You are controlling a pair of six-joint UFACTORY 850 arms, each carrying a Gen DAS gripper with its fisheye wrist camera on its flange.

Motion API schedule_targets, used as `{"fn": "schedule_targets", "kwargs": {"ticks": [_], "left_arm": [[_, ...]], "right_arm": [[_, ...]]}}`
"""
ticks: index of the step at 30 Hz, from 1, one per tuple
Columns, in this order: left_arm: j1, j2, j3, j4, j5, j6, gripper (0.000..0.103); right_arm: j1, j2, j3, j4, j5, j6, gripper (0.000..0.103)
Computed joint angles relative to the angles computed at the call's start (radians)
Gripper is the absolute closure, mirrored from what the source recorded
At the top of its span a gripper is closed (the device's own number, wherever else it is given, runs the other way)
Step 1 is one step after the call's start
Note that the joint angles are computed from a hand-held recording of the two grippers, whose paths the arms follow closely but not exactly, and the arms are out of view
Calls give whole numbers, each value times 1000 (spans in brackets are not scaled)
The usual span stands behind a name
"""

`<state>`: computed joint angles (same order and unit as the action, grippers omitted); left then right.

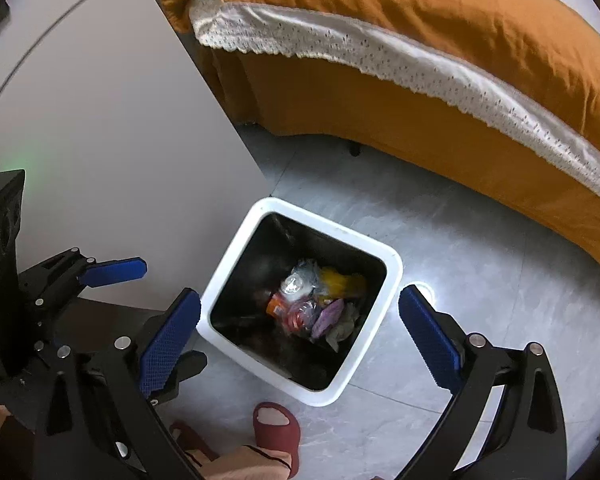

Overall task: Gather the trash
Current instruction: 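Open both tools above the bin to drop wrapper and snack bag, then move both open tools back to the remaining tissue on the desk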

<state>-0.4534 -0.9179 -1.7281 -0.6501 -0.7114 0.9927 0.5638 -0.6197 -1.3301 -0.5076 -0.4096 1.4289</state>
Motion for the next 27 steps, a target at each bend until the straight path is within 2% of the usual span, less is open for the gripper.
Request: {"fn": "schedule_targets", "kwargs": {"ticks": [8,14,27], "left_arm": [[6,95,15,-14,-32,-61,5],[10,210,42,-44,-45,-73,5],[44,401,11,-91,-79,-131,5]], "right_arm": [[18,73,-48,1,-106,-6,4],[35,142,-98,-43,-196,-5,4],[105,208,-303,-265,-396,31,4]]}}
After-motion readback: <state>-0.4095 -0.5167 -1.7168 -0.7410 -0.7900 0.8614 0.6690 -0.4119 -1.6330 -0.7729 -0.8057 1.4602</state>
